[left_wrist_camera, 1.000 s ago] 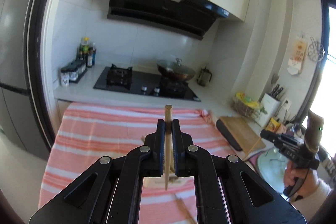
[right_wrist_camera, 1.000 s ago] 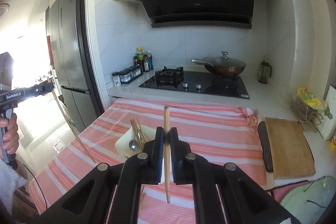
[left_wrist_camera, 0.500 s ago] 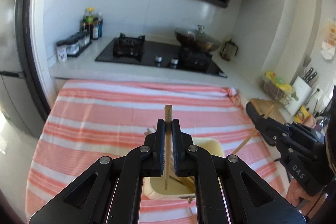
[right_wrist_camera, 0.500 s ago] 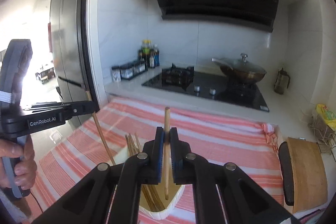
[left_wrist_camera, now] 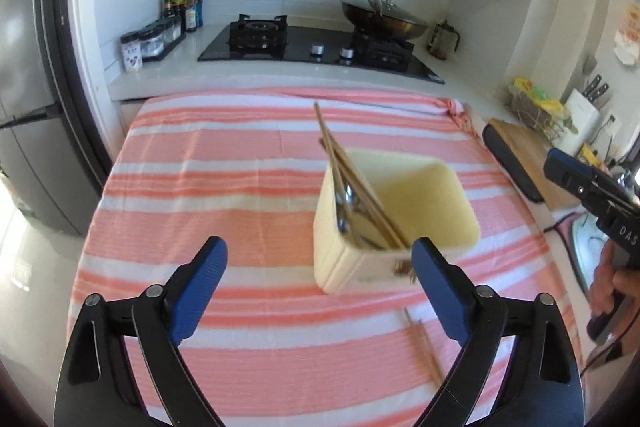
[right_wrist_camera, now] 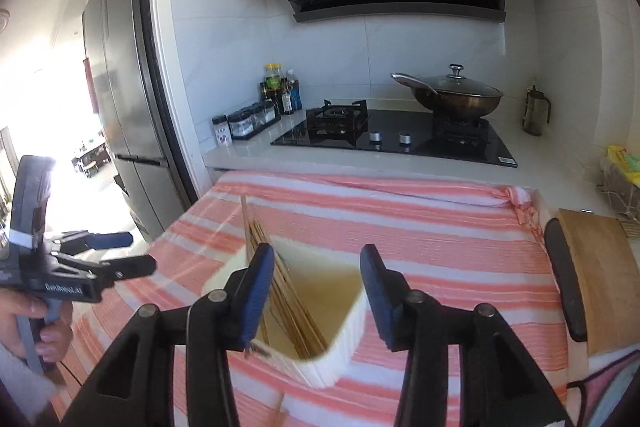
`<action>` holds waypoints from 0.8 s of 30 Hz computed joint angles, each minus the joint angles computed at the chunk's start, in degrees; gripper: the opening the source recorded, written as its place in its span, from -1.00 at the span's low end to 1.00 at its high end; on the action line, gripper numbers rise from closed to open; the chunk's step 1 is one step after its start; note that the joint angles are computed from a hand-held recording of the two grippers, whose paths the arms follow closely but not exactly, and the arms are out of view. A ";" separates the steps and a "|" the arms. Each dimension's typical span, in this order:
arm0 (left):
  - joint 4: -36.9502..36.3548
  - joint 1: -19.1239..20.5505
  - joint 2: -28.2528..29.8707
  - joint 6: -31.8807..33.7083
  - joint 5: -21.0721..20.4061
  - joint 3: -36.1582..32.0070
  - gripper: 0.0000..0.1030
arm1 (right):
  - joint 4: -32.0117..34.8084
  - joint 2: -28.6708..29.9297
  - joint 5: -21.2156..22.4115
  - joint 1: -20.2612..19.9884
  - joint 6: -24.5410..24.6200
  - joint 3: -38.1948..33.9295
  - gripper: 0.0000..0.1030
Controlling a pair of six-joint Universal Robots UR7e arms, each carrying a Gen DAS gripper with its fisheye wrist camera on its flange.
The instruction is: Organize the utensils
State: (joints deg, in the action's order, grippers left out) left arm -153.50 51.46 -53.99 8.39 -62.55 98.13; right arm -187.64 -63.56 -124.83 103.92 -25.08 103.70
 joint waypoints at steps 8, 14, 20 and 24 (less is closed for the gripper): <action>-10.34 0.45 -5.31 -8.49 -0.59 22.55 0.88 | -9.32 -7.51 -7.00 -4.43 5.86 28.51 0.02; -20.14 -2.77 -2.22 -9.12 3.98 28.57 0.88 | -18.60 -6.64 -10.36 -4.52 11.40 38.72 0.02; -21.54 -4.01 0.82 -8.81 9.60 29.66 0.88 | -22.47 -6.81 -8.57 -4.97 13.69 41.94 0.02; -21.36 -3.48 0.46 -10.01 9.98 29.74 0.88 | -22.12 -7.22 -7.93 -5.43 14.17 42.06 0.02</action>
State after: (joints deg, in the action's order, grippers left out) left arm -174.86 47.98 -53.53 -1.62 -52.57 127.88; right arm -209.76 -70.78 -132.76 98.49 -10.91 145.76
